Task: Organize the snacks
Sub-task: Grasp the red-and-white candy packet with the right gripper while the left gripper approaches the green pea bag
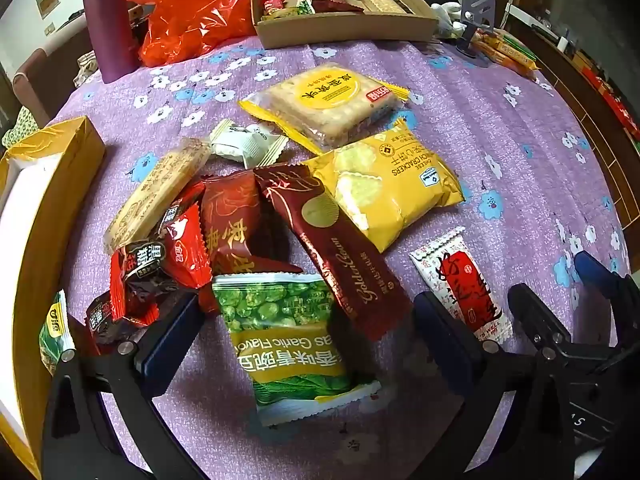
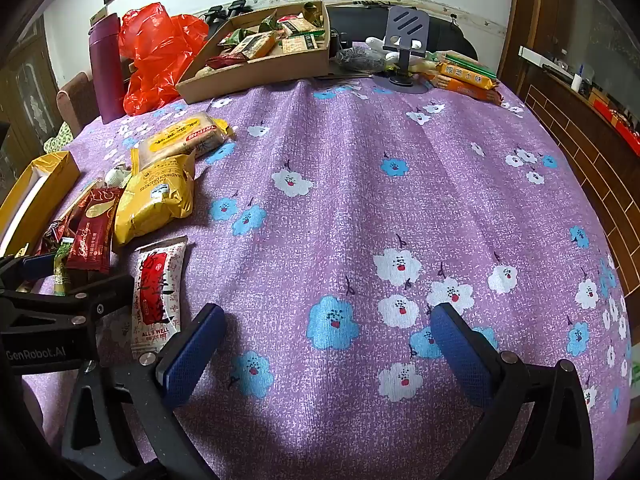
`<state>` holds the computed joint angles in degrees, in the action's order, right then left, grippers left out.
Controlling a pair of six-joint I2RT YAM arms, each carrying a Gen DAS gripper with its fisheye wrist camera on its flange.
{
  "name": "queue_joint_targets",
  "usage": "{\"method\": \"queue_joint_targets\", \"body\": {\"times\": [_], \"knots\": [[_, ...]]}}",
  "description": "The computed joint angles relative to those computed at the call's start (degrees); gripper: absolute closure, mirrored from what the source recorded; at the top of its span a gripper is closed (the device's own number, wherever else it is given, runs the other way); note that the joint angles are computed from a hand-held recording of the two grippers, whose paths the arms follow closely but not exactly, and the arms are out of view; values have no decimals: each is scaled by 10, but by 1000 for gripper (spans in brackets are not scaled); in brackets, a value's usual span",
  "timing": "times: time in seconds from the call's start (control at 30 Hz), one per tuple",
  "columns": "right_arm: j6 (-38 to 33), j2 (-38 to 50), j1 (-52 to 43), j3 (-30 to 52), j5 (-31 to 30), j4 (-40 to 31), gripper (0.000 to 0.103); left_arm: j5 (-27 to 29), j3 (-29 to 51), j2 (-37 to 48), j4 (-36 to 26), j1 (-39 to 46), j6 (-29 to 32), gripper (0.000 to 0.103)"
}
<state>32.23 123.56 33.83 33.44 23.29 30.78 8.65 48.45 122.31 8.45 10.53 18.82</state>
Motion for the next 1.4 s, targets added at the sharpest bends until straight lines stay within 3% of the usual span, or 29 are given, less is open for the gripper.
{"method": "queue_joint_targets", "body": {"times": [0.2, 0.3, 0.37, 0.43, 0.53, 0.63, 0.67, 0.7, 0.77, 0.9, 0.97, 1.0, 1.17, 1.4], "knots": [[0, 1, 1, 3, 2, -5, 0, 5, -8, 0, 21, -3, 5, 0], [-4, -3, -1, 9, -5, -19, 0, -3, 18, -5, -43, -4, 16, 0], [-18, -11, -13, 11, -26, -35, 0, -3, 13, -21, -64, 4, 21, 13], [-21, -14, -17, 16, -35, -49, 0, 9, 30, -24, -111, 34, 44, 20], [-35, -20, -26, 37, -52, -89, 0, 68, 12, -84, -147, 97, 84, 20], [-62, -20, -41, 53, -75, -114, 1, 88, 6, -133, -164, 158, 118, 20], [-71, -24, -49, 58, -86, -129, 8, 90, 10, -137, -166, 174, 124, 20], [-68, -31, -50, 55, -87, -134, 22, 92, 21, -137, -173, 194, 130, 20], [-63, -56, -59, 42, -105, -137, 36, 103, 57, -119, -198, 228, 138, 20], [-58, -88, -61, 40, -145, -142, 37, 139, 91, -87, -237, 247, 147, 22], [-61, -85, -46, 66, -159, -159, 37, 169, 117, -59, -284, 246, 160, 46], [-63, -78, -36, 83, -165, -170, 38, 176, 122, -53, -302, 238, 163, 49], [-64, -8, 16, 185, -131, -238, 41, 177, 106, -57, -325, 207, 187, 49], [-59, 20, 26, 218, -118, -262, 39, 169, 110, -55, -345, 196, 190, 49]]}}
